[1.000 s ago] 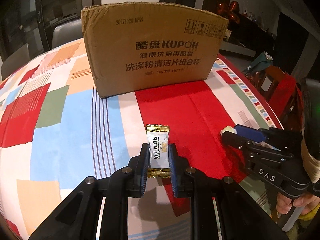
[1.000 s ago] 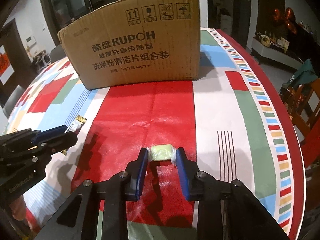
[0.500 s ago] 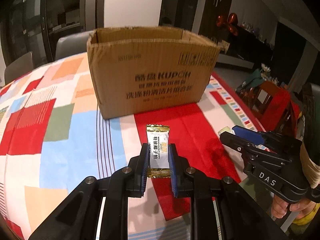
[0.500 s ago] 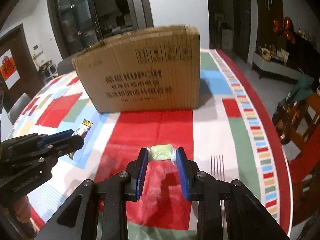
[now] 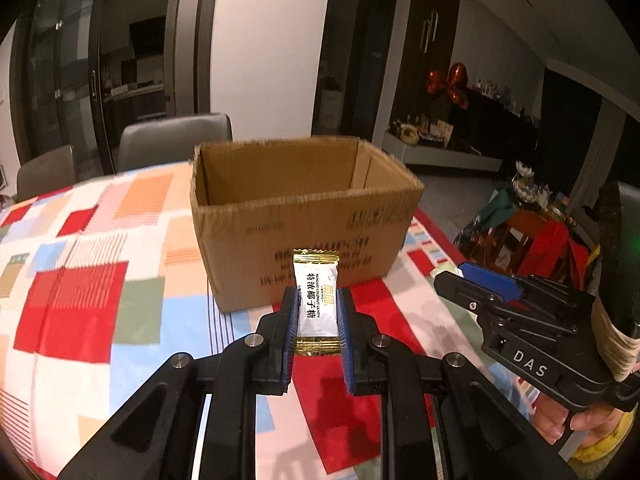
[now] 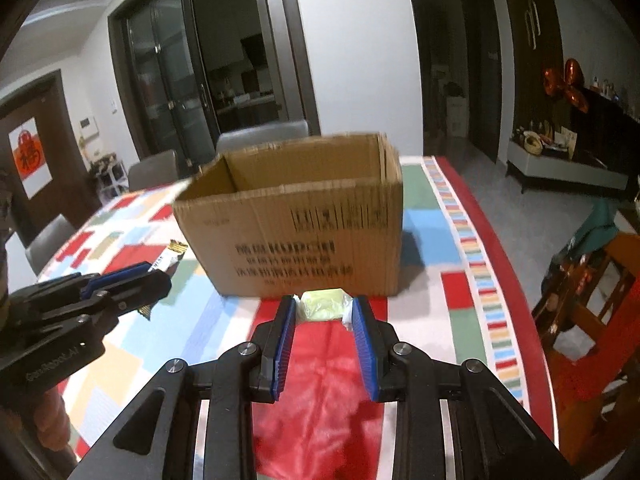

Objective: Organize snacks
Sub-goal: 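Carry the stick snack and green candy in both grippers over the box, then open both grippers over the box to drop the snacks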

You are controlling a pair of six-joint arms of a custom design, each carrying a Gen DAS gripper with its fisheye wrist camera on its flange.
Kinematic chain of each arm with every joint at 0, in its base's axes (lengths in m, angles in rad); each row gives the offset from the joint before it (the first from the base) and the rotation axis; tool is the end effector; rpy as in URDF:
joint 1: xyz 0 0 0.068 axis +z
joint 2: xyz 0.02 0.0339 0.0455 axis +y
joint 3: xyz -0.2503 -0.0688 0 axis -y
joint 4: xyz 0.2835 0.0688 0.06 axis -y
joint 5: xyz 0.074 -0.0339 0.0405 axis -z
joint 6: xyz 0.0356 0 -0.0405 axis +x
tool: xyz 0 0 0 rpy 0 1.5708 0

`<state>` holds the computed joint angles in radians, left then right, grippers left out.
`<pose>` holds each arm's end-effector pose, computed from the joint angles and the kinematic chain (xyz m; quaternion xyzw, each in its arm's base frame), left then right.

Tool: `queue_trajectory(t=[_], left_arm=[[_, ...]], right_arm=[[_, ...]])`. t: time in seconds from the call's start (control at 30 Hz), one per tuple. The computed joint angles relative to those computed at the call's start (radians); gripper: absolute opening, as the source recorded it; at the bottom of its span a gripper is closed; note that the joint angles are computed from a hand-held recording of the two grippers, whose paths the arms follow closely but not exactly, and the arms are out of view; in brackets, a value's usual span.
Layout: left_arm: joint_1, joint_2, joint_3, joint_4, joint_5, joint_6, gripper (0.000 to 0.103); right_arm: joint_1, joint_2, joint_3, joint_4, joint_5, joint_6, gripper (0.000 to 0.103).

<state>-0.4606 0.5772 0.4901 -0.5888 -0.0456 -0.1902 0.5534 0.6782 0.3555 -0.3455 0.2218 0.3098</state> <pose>0.1650 -0.0801 0.2167 0.1117 0.8944 -0.1188 0.4164 0.1728 0.0976 0.1702 -0.0608 0.8936 0.0909 0.4354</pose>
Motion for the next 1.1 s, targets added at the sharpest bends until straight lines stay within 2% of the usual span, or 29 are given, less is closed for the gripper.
queue_trajectory(t=[0.33,0.6,0.8,1.03,1.1], left_arm=[[0.061,0.089,0.111,0.034,0.023,0.044,0.020],[0.134,0.242,0.227,0.057,0.075,0.078,0.020],[0.171,0.369,0.330,0.059,0.101,0.104,0.020],[0.181,0.508,0.438,0.066,0.079,0.115,0.020],[0.188,0.544,0.460,0.076,0.068,0.105,0.023]], right_arm=[[-0.050,0.099,0.136,0.055,-0.045,-0.062,0.030],[-0.126,0.286,0.277,0.086,-0.130,-0.099,0.030],[-0.162,0.434,0.419,0.063,-0.146,-0.140,0.030],[-0.190,0.557,0.546,0.024,-0.147,-0.165,0.031],[-0.194,0.585,0.574,0.010,-0.145,-0.168,0.031]])
